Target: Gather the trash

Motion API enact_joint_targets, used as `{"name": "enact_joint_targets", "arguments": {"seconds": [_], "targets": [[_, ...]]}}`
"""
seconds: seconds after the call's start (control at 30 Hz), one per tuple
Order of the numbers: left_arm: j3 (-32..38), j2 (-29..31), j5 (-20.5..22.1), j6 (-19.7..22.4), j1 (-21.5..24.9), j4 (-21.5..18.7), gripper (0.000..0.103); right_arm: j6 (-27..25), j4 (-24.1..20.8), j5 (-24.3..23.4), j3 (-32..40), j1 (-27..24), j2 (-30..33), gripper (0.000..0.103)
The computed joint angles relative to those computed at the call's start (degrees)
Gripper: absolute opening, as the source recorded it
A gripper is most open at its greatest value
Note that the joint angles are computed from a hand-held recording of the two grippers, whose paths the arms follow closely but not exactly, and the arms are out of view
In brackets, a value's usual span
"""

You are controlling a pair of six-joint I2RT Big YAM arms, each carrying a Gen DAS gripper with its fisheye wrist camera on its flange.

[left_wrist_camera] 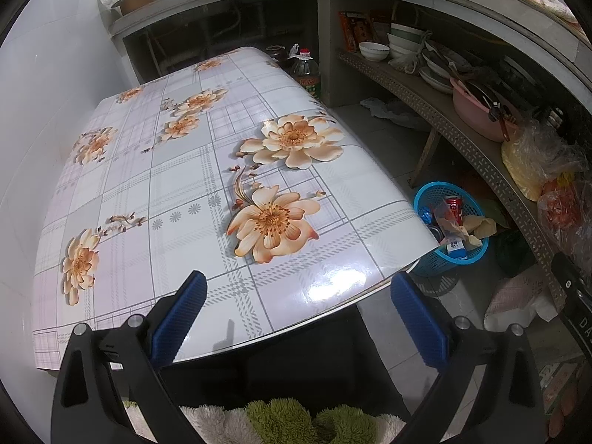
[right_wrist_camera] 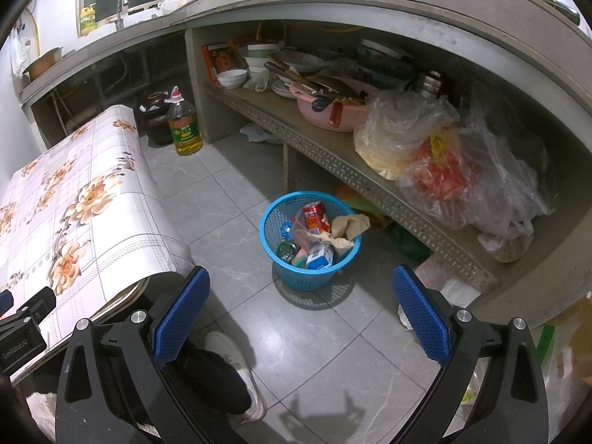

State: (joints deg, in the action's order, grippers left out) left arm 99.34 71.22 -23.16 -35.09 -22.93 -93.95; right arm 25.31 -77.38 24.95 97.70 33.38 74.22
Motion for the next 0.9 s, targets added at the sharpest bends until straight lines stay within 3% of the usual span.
{"name": "enact_joint_targets", "arguments": {"seconds": [0.9], "targets": [[0.38,0.62,0.44,-0.52,0.08,-0.37,0.097,1.34,-0.95,0.14,1.33,1.60,1.14,0.095]]}}
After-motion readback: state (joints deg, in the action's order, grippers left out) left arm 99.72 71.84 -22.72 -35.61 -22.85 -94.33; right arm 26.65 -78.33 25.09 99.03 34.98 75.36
